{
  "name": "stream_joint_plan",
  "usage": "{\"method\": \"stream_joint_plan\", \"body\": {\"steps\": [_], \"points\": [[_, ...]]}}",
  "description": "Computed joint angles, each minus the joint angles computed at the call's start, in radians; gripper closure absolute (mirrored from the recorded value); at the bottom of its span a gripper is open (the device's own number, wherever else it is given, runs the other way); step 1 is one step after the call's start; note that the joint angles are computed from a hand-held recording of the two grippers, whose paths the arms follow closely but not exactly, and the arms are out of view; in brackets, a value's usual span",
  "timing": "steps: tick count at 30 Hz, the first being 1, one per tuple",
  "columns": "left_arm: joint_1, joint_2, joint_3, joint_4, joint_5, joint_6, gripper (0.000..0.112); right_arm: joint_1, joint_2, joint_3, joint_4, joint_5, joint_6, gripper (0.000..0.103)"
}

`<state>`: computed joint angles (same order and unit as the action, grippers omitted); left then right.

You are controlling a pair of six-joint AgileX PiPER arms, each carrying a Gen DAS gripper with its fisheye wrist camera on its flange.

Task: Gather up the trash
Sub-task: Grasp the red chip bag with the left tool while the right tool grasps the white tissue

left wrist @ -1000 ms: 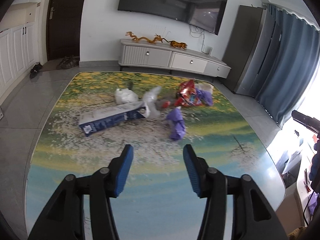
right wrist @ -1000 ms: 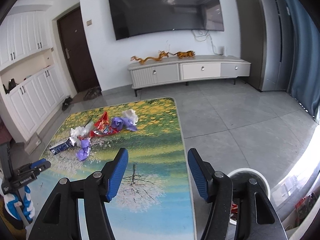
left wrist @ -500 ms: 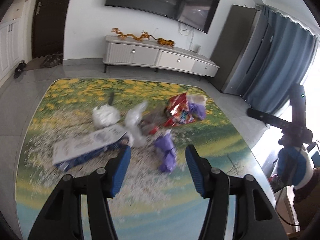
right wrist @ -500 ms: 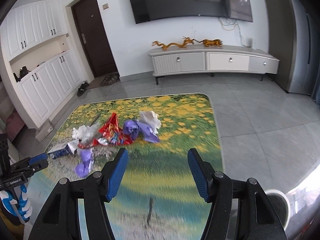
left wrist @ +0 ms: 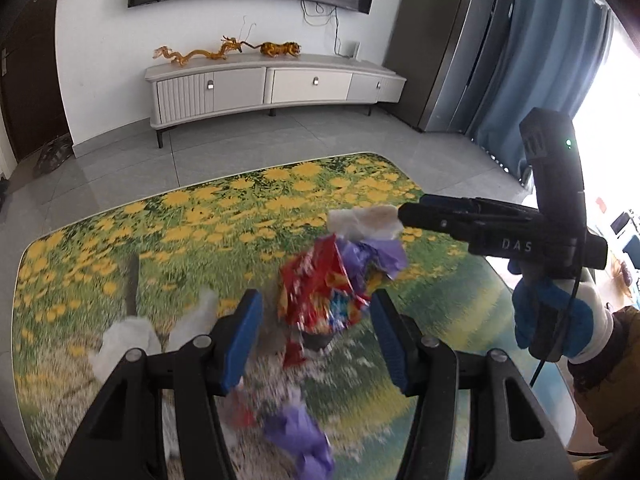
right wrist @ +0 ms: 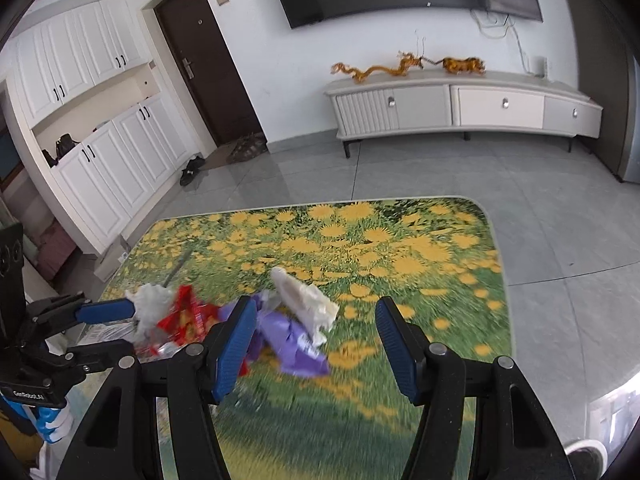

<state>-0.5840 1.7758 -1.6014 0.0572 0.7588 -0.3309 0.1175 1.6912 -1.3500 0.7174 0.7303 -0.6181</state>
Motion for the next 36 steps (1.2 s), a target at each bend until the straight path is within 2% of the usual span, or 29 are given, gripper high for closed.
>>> {"method": "stream_joint_plan", "body": {"steps": [3,5,7,10,12,13,16,23,32,36], "points": [[0.013,0.072,-0.089,-0.018,0.046,0.034,0.063,-0.010,0.056,-0.038,0.048,0.026,-0.037,0.044],[0.012,0.118,-0.144,-0.009,0.087,0.039,0.070,-0.015,0.078,-0.056,0.062,0.042,-0.045,0.046],[0.014,0.145,-0.170,-0.026,0.107,0.054,0.082,-0.023,0.106,-0.073,0.086,0.064,-0.058,0.050],[0.005,0.160,-0.179,-0.030,0.118,0.057,0.094,-0.029,0.131,-0.095,0.104,0.102,-0.072,0.069],[-0.004,0.163,-0.180,-0.022,0.120,0.052,0.100,-0.025,0.126,-0.083,0.100,0.105,-0.086,0.091],[-0.008,0.161,-0.176,-0.018,0.118,0.047,0.103,-0.024,0.120,-0.071,0.105,0.101,-0.094,0.096],[-0.020,0.145,-0.160,-0.009,0.096,0.023,0.107,-0.040,0.080,-0.017,0.135,0.089,-0.123,0.097],[-0.063,0.054,-0.095,0.047,0.058,-0.085,0.107,-0.101,-0.047,0.087,0.180,0.090,-0.163,0.097],[-0.150,-0.108,0.004,0.158,0.065,-0.247,0.107,-0.178,-0.268,0.221,0.172,0.161,-0.157,0.097],[-0.224,-0.185,0.027,0.256,0.098,-0.358,0.107,-0.250,-0.407,0.292,0.187,0.236,-0.162,0.097]]}}
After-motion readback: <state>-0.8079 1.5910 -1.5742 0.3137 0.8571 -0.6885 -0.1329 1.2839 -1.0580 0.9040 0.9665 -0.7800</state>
